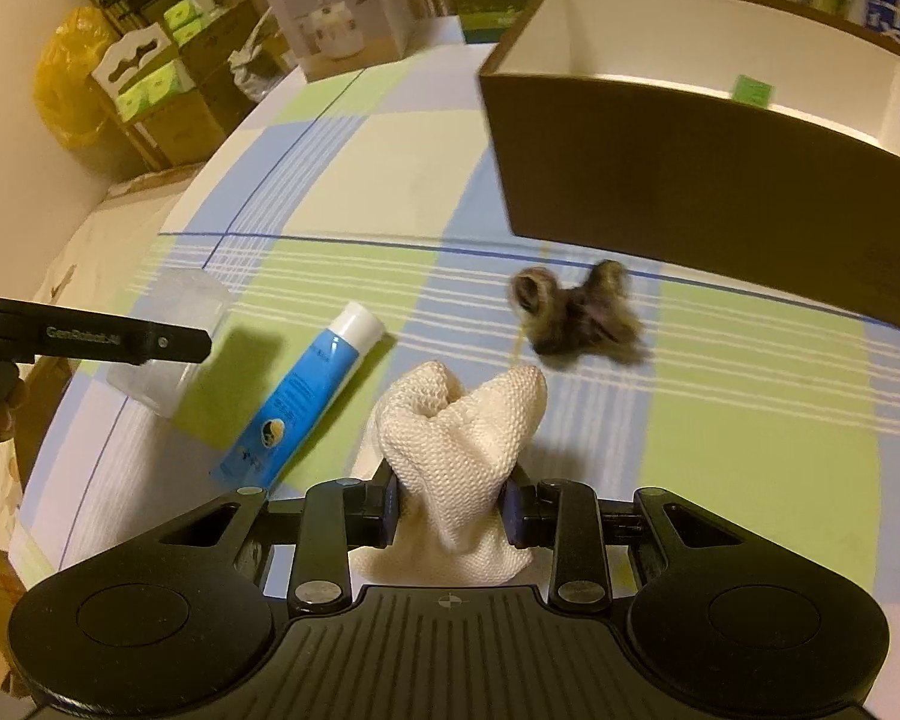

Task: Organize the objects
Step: 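Carry clear tray with left tool while right tool carries white cloth to box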

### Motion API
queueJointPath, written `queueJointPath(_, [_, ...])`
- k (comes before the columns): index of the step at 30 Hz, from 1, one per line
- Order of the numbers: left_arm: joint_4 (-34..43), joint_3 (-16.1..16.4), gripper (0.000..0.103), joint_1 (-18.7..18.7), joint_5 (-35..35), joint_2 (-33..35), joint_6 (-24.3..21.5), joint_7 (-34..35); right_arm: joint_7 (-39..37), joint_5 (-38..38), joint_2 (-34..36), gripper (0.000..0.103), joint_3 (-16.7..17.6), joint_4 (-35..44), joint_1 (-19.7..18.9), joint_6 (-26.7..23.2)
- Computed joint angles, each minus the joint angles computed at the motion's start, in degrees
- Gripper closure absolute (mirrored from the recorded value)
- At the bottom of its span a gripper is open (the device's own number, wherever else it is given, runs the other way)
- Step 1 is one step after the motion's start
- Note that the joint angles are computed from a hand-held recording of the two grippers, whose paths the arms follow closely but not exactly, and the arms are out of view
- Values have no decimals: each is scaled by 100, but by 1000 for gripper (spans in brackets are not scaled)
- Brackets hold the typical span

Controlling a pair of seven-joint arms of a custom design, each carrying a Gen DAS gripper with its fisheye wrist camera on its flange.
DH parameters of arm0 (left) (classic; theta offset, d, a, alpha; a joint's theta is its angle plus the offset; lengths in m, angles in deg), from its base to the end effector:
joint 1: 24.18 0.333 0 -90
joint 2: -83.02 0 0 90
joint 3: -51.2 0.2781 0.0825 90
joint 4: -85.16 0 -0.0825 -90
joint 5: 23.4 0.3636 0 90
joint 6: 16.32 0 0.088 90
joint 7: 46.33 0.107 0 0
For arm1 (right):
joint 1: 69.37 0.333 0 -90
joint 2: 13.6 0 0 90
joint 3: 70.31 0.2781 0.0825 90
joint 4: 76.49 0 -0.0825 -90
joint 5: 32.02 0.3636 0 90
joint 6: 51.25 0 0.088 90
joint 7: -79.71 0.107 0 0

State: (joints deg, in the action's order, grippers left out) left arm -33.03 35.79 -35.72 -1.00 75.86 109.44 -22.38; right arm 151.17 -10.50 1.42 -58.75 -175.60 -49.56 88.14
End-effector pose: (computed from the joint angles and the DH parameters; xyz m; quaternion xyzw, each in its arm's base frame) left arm 0.4769 -0.2318 0.4851 -0.8358 0.5017 -0.1267 0.1836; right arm 0.5530 0.3262 0.4510 -0.8545 0.4397 0.0020 0.2765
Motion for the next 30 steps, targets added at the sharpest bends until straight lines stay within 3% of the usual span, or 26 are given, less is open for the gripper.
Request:
queueJointPath(15, [1464,-39,51,-485,590,851,-132,144,-131,222,-955,73,-470,-746,-319,206])
queueJointPath(30, [4086,586,51,-1264,1091,2662,-410,789,-544,56,-245,73,-525,598,-756,471])
